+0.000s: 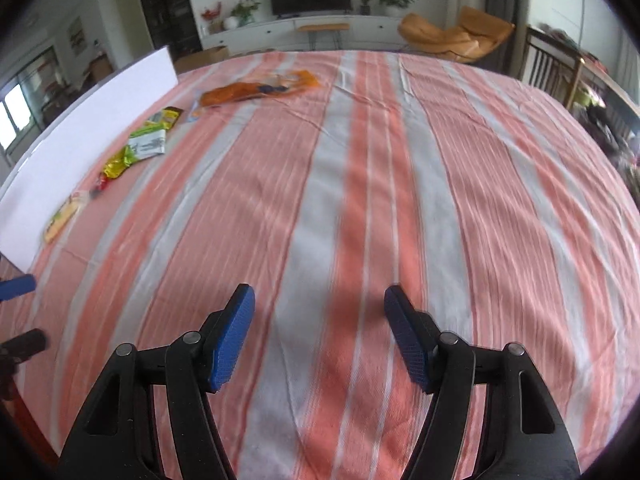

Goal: Organize snacks

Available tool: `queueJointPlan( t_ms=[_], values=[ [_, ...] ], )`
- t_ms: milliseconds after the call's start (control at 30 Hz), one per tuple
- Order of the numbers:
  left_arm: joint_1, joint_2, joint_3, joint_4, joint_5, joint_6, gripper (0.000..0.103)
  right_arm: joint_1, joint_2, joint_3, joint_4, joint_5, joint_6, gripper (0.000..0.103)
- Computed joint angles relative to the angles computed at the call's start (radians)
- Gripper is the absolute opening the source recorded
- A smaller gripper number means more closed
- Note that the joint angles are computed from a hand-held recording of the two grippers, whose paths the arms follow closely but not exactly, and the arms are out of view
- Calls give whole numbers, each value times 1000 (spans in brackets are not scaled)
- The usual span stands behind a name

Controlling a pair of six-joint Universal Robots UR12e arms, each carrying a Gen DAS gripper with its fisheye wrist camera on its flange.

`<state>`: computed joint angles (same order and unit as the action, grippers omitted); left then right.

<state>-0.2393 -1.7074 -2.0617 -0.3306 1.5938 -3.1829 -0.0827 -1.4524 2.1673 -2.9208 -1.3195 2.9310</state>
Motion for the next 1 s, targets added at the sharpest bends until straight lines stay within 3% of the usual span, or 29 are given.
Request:
queueJointPlan(
  t_ms=[100, 167, 233, 367, 1000],
  values=[
    [-12, -27, 17, 10, 61, 13, 93, 15, 5, 8, -36, -42, 7, 76],
    [-9, -37, 17, 28, 46, -8, 95, 32, 13, 1, -41, -107, 28, 78],
    [1, -46, 11, 58, 26, -42, 97, 29, 15, 4, -44, -122, 38, 82],
    [2, -57, 17, 54, 23, -47, 103, 26, 21, 5, -49, -116, 36, 83],
    [0, -61, 20, 54, 26, -45, 103, 24, 18, 6, -46, -114, 34, 84]
  ],
)
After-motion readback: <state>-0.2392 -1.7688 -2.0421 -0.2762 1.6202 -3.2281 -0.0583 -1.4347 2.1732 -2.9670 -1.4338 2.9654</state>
